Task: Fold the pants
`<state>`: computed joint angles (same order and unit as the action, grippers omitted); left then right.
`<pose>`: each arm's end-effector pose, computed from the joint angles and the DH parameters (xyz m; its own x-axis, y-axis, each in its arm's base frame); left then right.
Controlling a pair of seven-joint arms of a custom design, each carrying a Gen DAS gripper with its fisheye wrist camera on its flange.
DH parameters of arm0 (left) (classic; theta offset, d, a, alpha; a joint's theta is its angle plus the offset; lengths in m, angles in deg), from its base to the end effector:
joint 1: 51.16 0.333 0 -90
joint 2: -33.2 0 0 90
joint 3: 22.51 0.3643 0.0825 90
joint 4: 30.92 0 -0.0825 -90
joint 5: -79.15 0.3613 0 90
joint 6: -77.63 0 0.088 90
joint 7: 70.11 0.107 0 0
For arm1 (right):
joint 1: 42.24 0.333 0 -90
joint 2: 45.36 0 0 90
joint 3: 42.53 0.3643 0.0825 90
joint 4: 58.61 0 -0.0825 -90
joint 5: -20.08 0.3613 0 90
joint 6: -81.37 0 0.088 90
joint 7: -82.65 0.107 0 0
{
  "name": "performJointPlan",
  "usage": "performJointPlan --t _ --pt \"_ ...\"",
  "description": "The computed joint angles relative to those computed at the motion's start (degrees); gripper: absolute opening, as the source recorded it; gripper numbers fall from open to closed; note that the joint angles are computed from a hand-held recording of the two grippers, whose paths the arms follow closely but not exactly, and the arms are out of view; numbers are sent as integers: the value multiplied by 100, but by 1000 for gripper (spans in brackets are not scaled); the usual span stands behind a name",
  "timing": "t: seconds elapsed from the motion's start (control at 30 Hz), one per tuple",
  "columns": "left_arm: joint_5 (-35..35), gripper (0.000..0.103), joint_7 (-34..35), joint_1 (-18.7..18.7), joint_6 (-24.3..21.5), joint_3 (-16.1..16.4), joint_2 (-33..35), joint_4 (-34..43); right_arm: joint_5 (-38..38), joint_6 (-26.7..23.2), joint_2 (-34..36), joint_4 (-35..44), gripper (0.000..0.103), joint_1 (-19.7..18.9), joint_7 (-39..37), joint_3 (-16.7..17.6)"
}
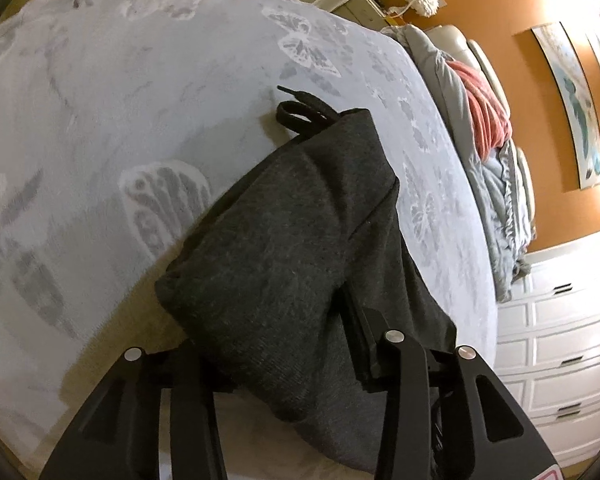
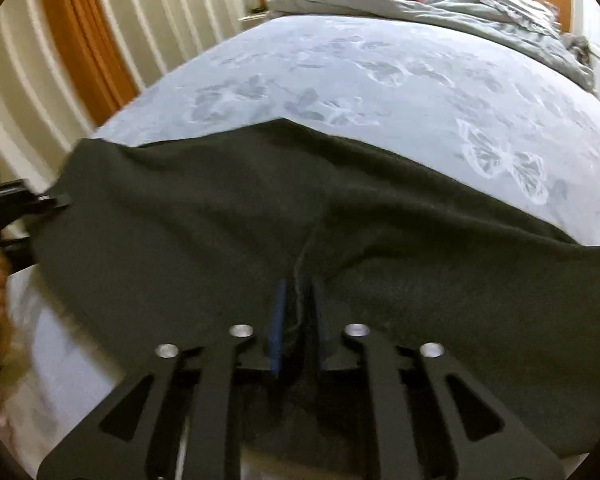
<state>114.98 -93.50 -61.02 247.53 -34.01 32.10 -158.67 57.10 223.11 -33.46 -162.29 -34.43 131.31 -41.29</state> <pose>0.4923 -0.2359 0.5210 0.5806 -0.4522 0.6771 -0.4246 -0.8777 -0.2221 0.6357 0.0983 0.5331 0.4910 -0.8442 -0.2149 -0.7578 -0.2923 -0.5833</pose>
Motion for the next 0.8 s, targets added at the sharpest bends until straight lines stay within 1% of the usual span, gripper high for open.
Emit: performJointPlan --t 0.07,0.1,0.13,0.17,0.27,0.4,0.43,0.47,0.5,0.53,0.57,0.6,0.63,0.67,0.7,0.73,0.77,0.8 --pt "-34 39 34 -8 -45 -4 0 18 439 -80 -222 -42 46 -217 -188 -44" --pt "-39 42 44 -13 -81 -9 7 44 427 -32 -319 -95 50 -253 -184 -96" --pt "-21 43 28 -21 -129 -17 10 76 351 13 -422 -178 58 -265 -171 -136" --pt "-12 45 35 -34 -214 -27 23 126 225 60 -641 -396 59 -275 -193 -177" --pt "4 47 68 -70 -366 -41 38 205 139 169 -780 -663 59 -240 -514 -157" --pt "154 47 -116 -75 -316 -36 15 179 -118 607 -783 -1072 60 -62 -938 -70" --pt "221 47 -208 -67 -269 -31 12 167 -337 731 -689 -1087 60 -3 -870 -64" --pt "231 47 -225 -63 -240 -27 16 160 -651 901 -538 -1080 53 65 -744 -80" --pt "240 47 -233 -60 -226 -24 18 157 -564 838 -454 -1014 43 33 -844 -73" --pt "241 47 -223 -62 -233 -26 22 166 -213 657 -433 -936 28 -74 -1069 -55" --pt "233 47 -209 -63 -236 -25 22 161 -185 527 -445 -851 16 -127 -973 -114" --pt "204 47 -165 -65 -246 -24 22 163 61 325 -479 -767 16 -238 -1136 -134" --pt "196 47 -146 -63 -247 -21 20 157 206 259 -524 -761 15 -293 -1247 -148" --pt "158 48 -96 -60 -241 -16 23 157 373 170 -597 -744 19 -384 -1406 -191" --pt "130 51 -59 -55 -203 -9 30 156 359 133 -639 -727 28 -433 -1389 -247" --pt "163 52 -87 -46 -162 -3 33 147 272 350 -705 -789 55 -455 -1253 -308" --pt "189 54 -106 -42 -154 -3 39 155 380 772 -819 -933 64 -430 -1241 -456" --pt "186 54 -89 -46 -180 -7 42 167 510 875 -853 -954 64 -605 -1282 -431"
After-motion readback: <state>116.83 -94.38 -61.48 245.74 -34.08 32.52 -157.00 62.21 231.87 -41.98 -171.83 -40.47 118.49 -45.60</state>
